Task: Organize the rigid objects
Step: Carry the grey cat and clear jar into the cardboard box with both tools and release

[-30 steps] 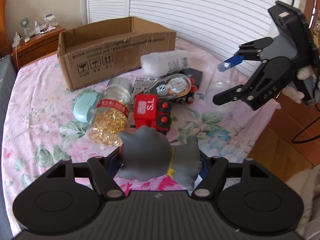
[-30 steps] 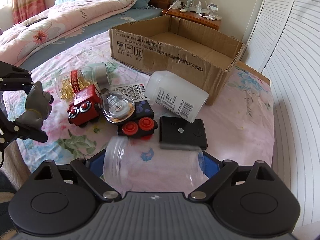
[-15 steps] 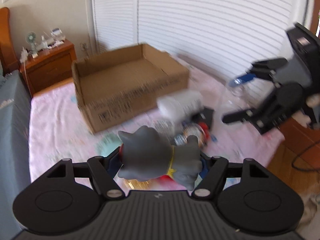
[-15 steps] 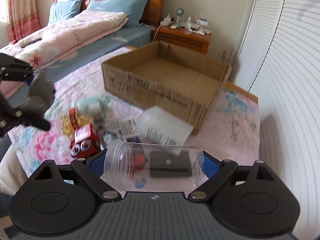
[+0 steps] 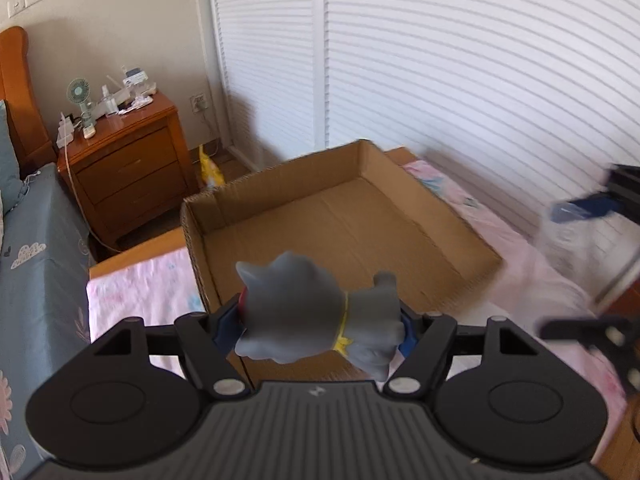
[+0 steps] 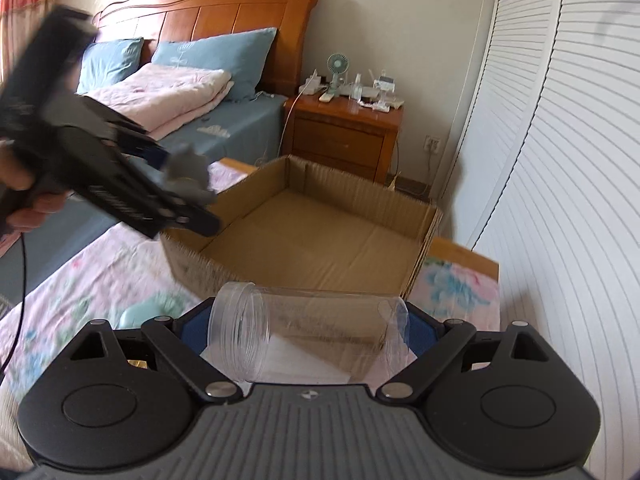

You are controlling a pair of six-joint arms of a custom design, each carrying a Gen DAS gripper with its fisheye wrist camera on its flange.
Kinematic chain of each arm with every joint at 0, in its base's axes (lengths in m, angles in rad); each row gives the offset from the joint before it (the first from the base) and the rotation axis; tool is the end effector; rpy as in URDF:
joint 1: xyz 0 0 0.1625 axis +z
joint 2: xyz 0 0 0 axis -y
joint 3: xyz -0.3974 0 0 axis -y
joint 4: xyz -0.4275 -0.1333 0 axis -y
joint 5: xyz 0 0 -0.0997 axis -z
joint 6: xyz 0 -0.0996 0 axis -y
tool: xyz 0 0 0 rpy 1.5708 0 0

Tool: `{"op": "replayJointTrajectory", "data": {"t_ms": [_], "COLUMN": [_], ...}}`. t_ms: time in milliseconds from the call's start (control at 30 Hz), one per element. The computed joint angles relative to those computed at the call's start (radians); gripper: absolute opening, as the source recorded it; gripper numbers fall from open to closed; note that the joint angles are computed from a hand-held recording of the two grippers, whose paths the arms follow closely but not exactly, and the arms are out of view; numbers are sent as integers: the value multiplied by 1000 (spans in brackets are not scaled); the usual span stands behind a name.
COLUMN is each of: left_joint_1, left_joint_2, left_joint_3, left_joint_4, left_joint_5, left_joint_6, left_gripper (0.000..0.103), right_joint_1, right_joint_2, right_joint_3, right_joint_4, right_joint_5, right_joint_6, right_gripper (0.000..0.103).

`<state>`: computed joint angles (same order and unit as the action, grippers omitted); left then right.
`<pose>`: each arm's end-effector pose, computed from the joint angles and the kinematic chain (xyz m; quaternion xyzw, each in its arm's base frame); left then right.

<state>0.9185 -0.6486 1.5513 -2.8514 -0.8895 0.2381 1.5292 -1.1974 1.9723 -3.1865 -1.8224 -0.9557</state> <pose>-0.2708 -0.6775 0.0318 0.3420 0.8625 -0.2407 0.2847 0.0839 -0.5928 0.2434 0.3537 -0.8353 0.3008 0.2942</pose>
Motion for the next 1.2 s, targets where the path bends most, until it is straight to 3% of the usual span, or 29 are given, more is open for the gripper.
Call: {"op": "replayJointTrajectory", "data": {"t_ms": [200,267,300,400,600,933,1200], "left_joint_1": [41,53,59,66,56,23,9], "left_joint_2": [114,144,155,155,59,-99,-204], "left_joint_3": [-193,-230,-246,-242,-105,142,318], "left_joint_4": [37,-10,-13,-34,-65,-135,-244], "left_joint_5": [34,32,33,37,-5,5,-38], "left_joint_6": [30,33,26,-1,25,26,-2], "left_gripper": [73,80,90,91,93,100,101], "right_joint_1": [17,21,23,27,29,54,74], "right_joint_2": [40,50,54,65,89,153,272], "right_joint_3": [-57,-68,-73,-82,-112,-183,-340], "right_joint_4": [1,-2,-2,-1,20,34,78], "right_joint_5": [-25,-33,-36,-47,-62,-108,-182], "right_joint_6": [20,23,23,27,43,72,105], "right_gripper": [95,95,95,95,95,95,95]}}
